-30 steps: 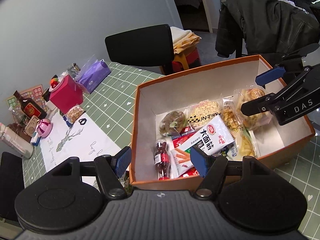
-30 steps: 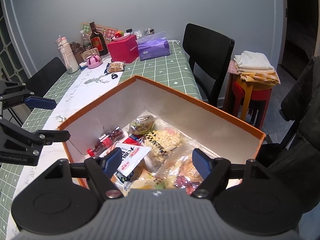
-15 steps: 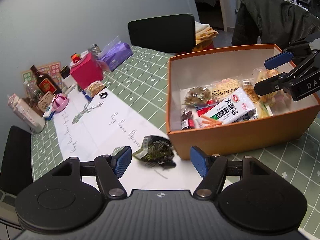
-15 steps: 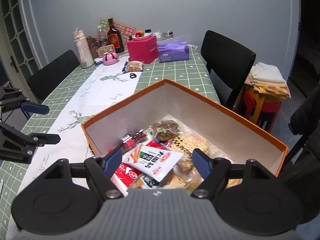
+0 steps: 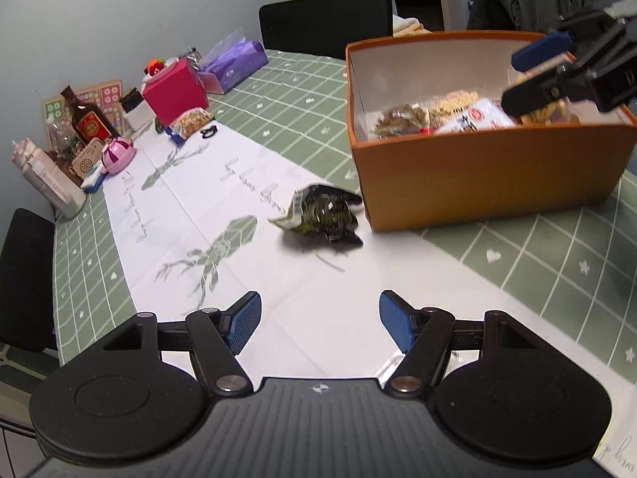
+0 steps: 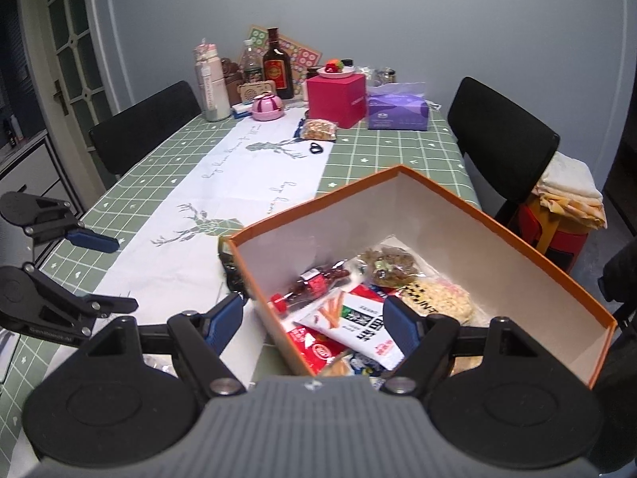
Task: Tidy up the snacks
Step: 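Withdraw both tools from the box toward the white-ball packet, then grasp the white-ball packet with the left tool while the right tool grasps the seaweed bag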
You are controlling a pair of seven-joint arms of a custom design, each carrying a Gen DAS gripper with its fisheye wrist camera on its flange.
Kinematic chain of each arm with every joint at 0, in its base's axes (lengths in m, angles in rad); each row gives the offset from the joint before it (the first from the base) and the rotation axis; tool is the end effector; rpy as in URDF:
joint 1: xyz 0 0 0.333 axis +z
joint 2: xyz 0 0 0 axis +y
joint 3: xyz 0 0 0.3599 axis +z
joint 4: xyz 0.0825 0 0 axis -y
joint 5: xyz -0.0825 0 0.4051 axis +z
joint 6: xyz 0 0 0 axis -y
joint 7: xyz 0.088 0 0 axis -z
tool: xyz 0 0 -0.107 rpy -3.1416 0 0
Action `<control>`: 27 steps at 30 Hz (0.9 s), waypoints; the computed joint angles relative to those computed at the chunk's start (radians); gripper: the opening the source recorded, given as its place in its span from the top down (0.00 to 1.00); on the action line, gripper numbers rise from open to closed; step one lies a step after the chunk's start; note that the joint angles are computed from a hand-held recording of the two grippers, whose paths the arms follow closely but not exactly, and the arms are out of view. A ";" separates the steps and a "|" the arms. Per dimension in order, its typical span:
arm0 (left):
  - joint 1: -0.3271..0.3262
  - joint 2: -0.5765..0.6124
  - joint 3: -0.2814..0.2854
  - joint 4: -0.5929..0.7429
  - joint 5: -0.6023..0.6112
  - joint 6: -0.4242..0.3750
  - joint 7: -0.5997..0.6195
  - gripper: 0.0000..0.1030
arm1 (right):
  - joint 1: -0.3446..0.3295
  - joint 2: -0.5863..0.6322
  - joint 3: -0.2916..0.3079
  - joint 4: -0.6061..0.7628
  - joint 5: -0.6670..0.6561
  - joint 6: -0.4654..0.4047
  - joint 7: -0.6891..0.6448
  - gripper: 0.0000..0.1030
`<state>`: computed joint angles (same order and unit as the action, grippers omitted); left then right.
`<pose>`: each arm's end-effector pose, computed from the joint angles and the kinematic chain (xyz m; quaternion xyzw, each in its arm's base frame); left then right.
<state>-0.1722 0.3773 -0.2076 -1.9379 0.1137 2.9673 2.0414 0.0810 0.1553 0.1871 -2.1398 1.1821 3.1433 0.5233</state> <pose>0.6502 -0.2519 0.3970 -0.3044 0.8954 -0.2237 0.2358 0.5983 0.0757 0.4226 -0.6809 0.6052 -0.2173 0.3505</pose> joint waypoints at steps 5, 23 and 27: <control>0.023 0.004 -0.015 -0.047 0.010 -0.008 0.050 0.20 | 0.020 0.014 -0.007 -0.004 -0.093 0.004 0.064 0.26; 0.171 0.063 -0.162 -0.036 -0.331 -0.177 0.421 0.12 | -0.014 0.051 0.061 -0.033 -0.515 0.036 0.380 0.26; 0.159 0.040 -0.141 -0.057 -0.365 -0.179 0.411 0.24 | 0.001 0.052 0.057 -0.031 -0.611 0.048 0.431 0.26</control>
